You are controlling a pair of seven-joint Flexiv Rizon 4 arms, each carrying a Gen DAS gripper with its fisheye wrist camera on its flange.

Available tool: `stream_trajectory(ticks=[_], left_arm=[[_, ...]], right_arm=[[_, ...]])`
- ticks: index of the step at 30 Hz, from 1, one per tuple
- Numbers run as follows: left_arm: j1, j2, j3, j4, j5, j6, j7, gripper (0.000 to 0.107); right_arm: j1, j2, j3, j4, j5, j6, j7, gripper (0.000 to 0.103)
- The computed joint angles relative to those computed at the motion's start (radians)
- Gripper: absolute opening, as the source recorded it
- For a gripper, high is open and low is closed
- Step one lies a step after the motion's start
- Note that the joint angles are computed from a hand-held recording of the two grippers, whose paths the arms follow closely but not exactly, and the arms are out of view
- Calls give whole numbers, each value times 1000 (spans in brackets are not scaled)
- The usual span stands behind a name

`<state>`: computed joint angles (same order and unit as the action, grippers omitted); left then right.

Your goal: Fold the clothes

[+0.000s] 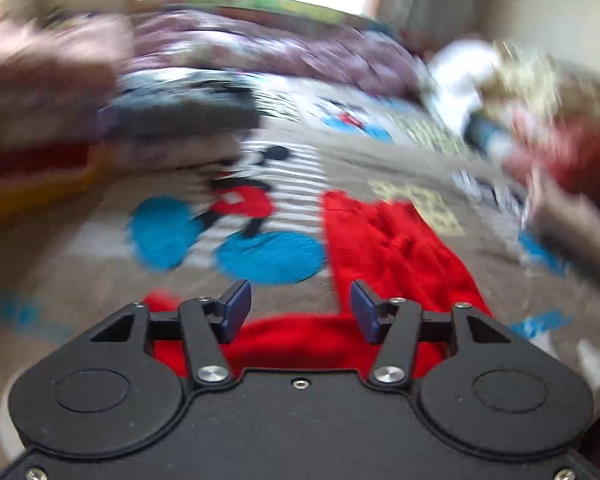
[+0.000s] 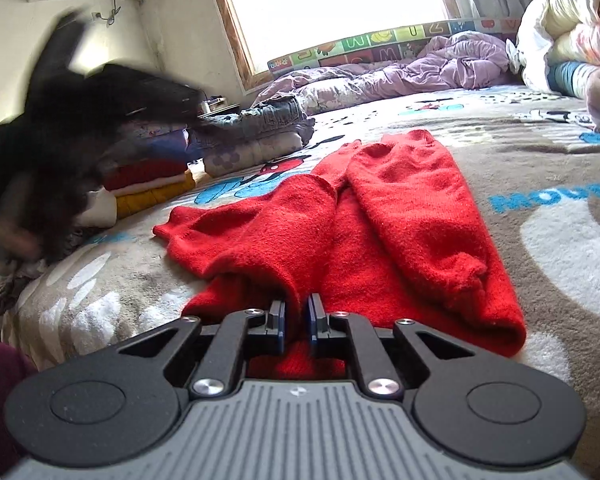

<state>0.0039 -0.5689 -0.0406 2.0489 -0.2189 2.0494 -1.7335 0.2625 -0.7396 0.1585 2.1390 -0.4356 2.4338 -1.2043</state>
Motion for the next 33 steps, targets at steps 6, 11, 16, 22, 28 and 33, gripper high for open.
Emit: stream_trajectory(ticks=[6, 11, 16, 22, 28, 33], left_arm=[[151, -10, -94, 155, 107, 177, -286, 54], [258, -80, -149, 141, 251, 242, -455, 54], [278, -132, -154, 66, 289, 223, -525, 52], [279, -175, -153, -11, 280, 179, -546, 34], [167, -175, -63, -55, 197, 189, -446, 8], [58, -152, 6, -109, 176, 210, -226, 5]], right_arm=[[26, 23, -12, 15, 40, -11, -36, 14], [51, 38, -21, 25, 91, -21, -72, 14], [94, 45, -39, 30, 160, -19, -142, 14], [131, 48, -55, 36, 222, -10, -235, 15], [132, 47, -49, 35, 234, -9, -278, 17], [111, 45, -32, 38, 216, 3, -274, 18]])
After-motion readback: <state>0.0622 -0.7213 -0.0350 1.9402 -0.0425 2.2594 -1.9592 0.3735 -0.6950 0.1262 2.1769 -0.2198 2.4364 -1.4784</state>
